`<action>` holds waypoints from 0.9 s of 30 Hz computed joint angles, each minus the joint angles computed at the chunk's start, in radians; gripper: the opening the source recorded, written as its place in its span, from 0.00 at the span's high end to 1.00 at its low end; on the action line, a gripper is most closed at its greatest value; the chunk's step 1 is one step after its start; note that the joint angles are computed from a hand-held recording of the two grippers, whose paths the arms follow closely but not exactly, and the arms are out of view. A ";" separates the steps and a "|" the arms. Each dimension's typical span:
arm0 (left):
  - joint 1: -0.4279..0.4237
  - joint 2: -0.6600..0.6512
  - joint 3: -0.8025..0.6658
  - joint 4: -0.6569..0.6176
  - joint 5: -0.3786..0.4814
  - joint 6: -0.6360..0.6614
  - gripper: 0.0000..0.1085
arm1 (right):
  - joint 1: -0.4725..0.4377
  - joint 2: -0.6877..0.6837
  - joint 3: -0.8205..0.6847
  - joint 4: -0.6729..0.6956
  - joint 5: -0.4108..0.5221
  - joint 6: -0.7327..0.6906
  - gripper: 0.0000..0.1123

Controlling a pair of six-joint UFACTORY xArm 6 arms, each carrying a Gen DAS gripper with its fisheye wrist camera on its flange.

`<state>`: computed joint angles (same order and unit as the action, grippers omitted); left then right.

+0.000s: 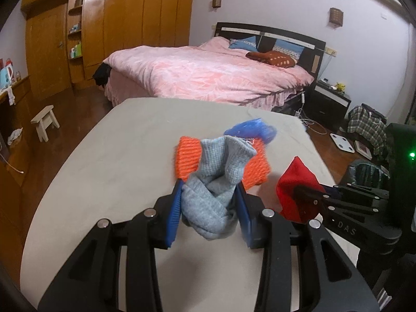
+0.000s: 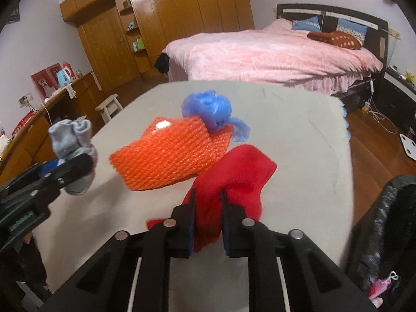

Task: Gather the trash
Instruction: 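Carry the grey sock and red cloth over the bin and release both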

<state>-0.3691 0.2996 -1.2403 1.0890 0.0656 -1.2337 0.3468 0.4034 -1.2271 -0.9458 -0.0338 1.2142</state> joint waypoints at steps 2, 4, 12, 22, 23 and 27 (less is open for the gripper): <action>-0.008 -0.010 0.003 0.012 -0.004 -0.010 0.66 | -0.007 -0.030 0.021 -0.052 -0.009 0.053 0.85; -0.018 -0.022 0.007 0.029 -0.009 -0.028 0.66 | -0.013 -0.057 0.030 -0.162 -0.010 0.158 0.85; -0.059 -0.052 0.015 0.060 -0.005 -0.064 0.66 | -0.039 -0.176 0.073 -0.538 -0.002 0.530 0.85; -0.120 -0.063 -0.002 0.038 0.002 -0.037 0.66 | -0.062 -0.313 0.157 -0.768 0.030 0.759 0.85; -0.127 -0.062 -0.005 0.032 0.000 -0.030 0.66 | -0.066 -0.328 0.169 -0.779 0.033 0.769 0.85; -0.149 -0.053 -0.019 -0.011 -0.012 0.015 0.66 | -0.081 -0.390 0.222 -0.803 0.047 0.787 0.85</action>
